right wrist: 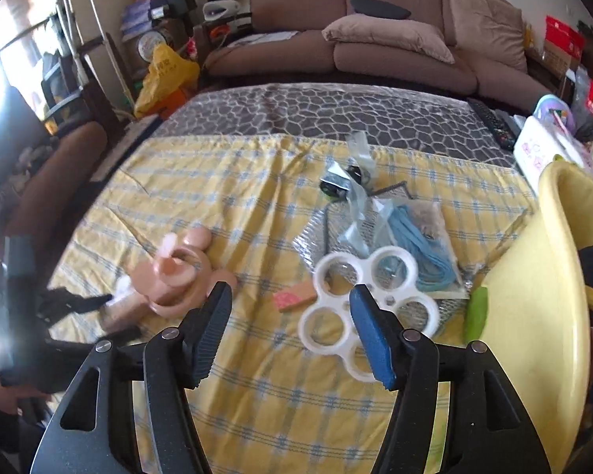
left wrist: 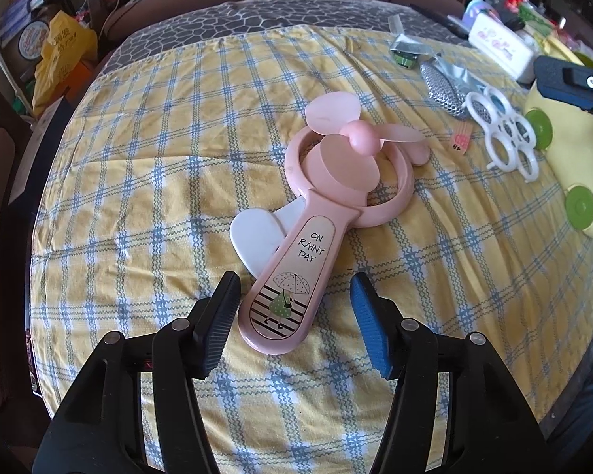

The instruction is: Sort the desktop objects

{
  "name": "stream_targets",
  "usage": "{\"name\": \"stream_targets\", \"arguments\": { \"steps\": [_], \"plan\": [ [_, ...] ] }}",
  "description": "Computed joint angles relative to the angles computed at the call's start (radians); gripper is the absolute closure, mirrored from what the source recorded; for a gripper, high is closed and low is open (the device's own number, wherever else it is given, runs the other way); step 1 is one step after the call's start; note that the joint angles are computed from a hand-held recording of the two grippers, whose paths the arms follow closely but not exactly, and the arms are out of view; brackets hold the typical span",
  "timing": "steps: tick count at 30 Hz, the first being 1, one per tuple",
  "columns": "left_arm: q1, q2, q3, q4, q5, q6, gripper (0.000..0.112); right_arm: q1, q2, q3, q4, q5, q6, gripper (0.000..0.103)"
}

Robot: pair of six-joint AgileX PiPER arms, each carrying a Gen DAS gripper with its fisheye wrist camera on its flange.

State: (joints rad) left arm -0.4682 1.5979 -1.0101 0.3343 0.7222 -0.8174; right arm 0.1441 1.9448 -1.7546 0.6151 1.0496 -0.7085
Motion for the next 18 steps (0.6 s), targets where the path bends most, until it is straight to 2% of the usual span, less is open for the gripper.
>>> {"name": "stream_targets", "arguments": {
  "steps": [2,5,10,14,16,17,18],
  "plan": [
    [-0.001,0.002,0.000,0.001,-0.001,-0.002,0.058,0.011,0.041,-0.040,0.061,0.059,0.012,0.039],
    [0.000,0.000,0.003,0.001,-0.005,-0.004,0.058,0.070,0.071,-0.046,0.044,0.043,0.045,0.039],
    [0.022,-0.017,0.022,-0.026,-0.031,0.012,0.058,0.135,0.141,-0.075,0.046,0.089,0.076,0.039],
    [0.036,-0.024,0.031,-0.043,-0.045,0.030,0.058,0.169,0.151,-0.061,-0.005,0.060,0.099,0.039],
    [0.037,-0.023,0.031,-0.043,-0.046,0.032,0.058,0.176,0.159,-0.067,-0.038,0.064,0.119,0.047],
    [0.037,-0.022,0.030,-0.043,-0.044,0.033,0.058,0.178,0.165,-0.074,-0.045,0.075,0.126,0.057],
    [0.037,-0.022,0.029,-0.043,-0.042,0.033,0.057,0.174,0.172,-0.080,-0.051,0.081,0.129,0.062]
  ]
}}
